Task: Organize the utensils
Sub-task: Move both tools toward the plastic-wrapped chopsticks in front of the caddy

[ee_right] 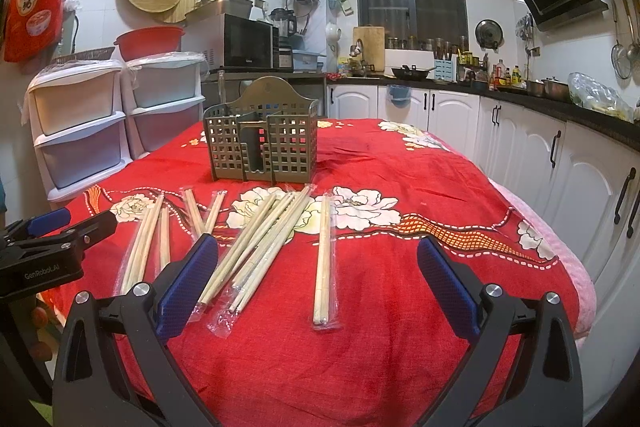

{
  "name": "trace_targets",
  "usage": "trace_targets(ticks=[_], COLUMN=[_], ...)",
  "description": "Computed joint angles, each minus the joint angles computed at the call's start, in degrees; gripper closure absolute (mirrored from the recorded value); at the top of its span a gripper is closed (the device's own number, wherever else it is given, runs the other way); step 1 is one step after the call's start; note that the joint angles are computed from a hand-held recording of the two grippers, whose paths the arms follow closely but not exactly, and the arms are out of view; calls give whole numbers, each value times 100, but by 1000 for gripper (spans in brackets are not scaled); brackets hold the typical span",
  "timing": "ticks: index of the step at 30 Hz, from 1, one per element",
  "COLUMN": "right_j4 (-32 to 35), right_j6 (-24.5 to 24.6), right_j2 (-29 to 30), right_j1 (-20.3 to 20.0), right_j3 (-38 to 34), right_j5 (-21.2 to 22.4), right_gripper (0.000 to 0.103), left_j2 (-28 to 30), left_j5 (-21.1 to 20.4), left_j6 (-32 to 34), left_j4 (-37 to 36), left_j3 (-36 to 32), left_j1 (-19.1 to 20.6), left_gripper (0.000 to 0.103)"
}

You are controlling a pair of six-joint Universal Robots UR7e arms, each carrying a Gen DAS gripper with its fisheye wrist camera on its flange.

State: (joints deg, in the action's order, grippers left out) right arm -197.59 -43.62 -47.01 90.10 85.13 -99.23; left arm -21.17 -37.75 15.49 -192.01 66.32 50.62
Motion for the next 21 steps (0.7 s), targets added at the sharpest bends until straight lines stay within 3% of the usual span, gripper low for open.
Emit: trace_targets(ticks=[21], right_j4=[205], right_j6=[-55], right_j2=[45], right_j1=[32], right_j3=[-105], right_j5=[-4], right_gripper=[6], left_j2=[-50], left_j5=[19], left_j6=[-155], left_j4=[20], left_j3=[31], left_j1=[59], left_gripper=[10])
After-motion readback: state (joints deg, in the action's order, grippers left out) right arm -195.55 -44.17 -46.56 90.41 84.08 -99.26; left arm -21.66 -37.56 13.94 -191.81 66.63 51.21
